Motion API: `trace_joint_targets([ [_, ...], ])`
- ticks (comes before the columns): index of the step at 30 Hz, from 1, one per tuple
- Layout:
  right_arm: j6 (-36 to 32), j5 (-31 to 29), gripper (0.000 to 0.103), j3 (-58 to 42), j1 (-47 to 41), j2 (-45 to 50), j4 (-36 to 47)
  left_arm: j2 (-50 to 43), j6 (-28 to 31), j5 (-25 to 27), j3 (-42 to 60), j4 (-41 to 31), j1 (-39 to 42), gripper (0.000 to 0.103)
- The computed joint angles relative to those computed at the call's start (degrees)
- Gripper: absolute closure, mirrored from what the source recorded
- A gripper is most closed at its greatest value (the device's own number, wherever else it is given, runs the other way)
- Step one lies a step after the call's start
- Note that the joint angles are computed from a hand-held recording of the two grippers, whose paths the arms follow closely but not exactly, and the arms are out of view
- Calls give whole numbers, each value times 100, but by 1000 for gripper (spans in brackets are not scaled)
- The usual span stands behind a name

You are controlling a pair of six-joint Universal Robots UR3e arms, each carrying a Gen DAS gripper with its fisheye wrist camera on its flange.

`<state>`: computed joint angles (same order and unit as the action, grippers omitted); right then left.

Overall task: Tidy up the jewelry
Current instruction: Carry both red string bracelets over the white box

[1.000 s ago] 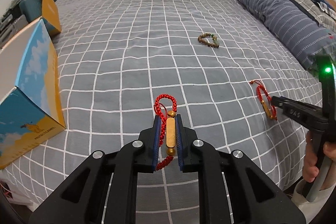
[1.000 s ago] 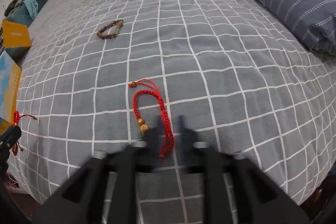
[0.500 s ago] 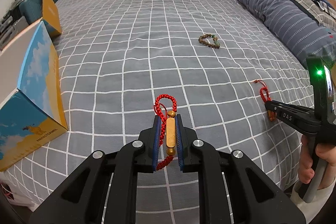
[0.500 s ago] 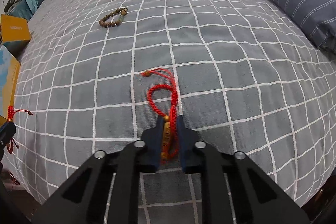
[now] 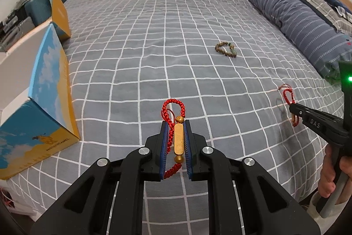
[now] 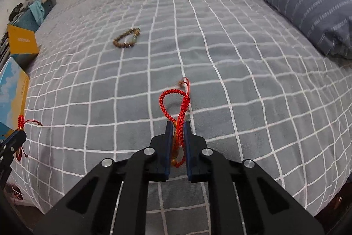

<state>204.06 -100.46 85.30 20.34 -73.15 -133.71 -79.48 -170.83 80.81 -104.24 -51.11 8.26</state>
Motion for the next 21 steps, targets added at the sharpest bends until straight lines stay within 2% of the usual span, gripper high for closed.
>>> trace_joint_targets([
  [6,25,-244,93,-149,264,-86,-172,158,57,8,61,11,199,90],
  [12,144,-471,93,-911,629,158,31,393,240,-44,314,-152,568,90],
  [16,113,-693,94,-1654,961,465,272,585,468,-89,458,-296,982,90],
  [21,57,-979,93,-3187,1353,1181,958,927,853,-614,720,-793,1916,90],
])
